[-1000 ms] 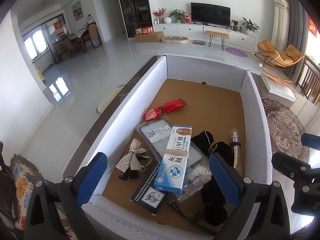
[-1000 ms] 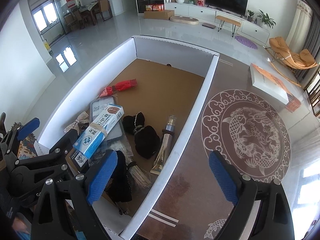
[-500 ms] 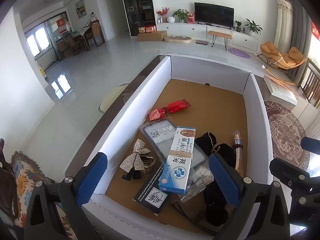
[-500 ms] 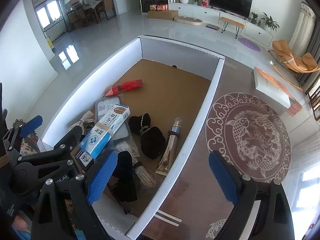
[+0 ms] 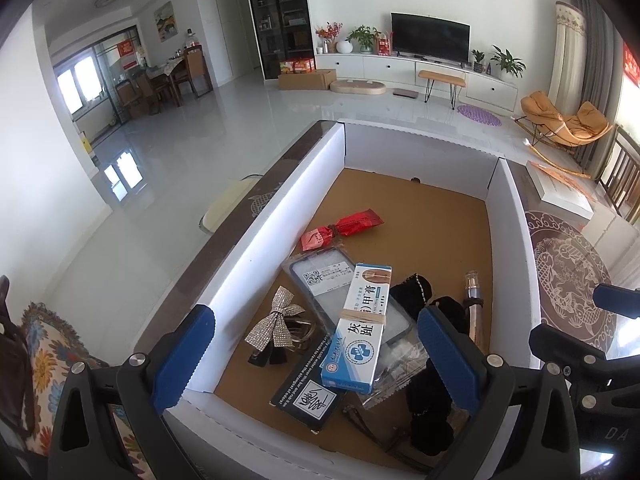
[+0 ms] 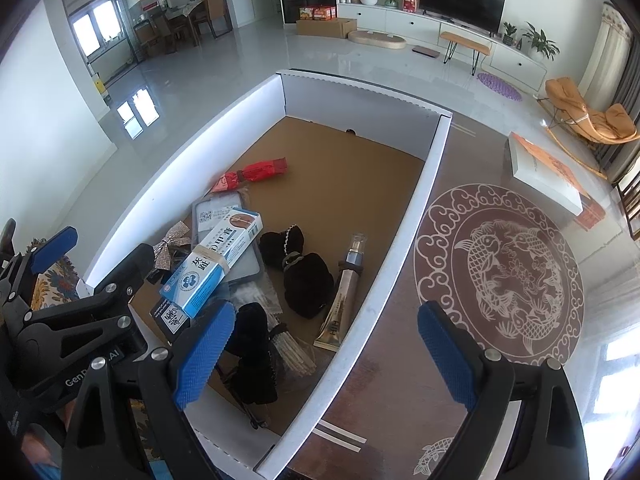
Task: Organize objects
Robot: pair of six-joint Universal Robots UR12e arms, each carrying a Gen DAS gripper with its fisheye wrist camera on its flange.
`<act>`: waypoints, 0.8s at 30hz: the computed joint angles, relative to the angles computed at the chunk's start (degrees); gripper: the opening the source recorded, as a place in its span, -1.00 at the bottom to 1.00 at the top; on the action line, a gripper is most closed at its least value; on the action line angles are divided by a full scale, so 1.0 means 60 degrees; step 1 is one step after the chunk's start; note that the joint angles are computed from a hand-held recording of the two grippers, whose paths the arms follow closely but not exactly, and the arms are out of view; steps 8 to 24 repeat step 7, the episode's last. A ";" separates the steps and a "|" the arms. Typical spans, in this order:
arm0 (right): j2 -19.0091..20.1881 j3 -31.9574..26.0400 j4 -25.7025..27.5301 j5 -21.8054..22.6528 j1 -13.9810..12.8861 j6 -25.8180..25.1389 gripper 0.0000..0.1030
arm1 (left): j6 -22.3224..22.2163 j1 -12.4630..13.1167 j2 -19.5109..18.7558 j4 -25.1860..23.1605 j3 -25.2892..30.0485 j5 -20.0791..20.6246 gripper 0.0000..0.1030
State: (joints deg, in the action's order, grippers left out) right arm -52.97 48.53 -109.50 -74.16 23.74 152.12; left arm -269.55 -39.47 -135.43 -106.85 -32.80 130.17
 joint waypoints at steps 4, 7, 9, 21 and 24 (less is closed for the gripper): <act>0.0000 0.0001 -0.0006 0.0005 0.0000 0.0010 0.81 | -0.0433 -0.0071 -0.0120 -0.0454 0.0249 0.0292 1.00; -0.0009 0.0026 -0.0033 0.0004 0.0008 0.0016 0.81 | -0.0638 -0.0106 -0.0237 -0.0851 0.0500 0.0508 1.00; -0.0009 0.0026 -0.0033 0.0004 0.0008 0.0016 0.81 | -0.0638 -0.0106 -0.0237 -0.0851 0.0500 0.0508 1.00; -0.0009 0.0026 -0.0033 0.0004 0.0008 0.0016 0.81 | -0.0638 -0.0106 -0.0237 -0.0851 0.0500 0.0508 1.00; -0.0009 0.0026 -0.0033 0.0004 0.0008 0.0016 0.81 | -0.0638 -0.0106 -0.0237 -0.0851 0.0500 0.0508 1.00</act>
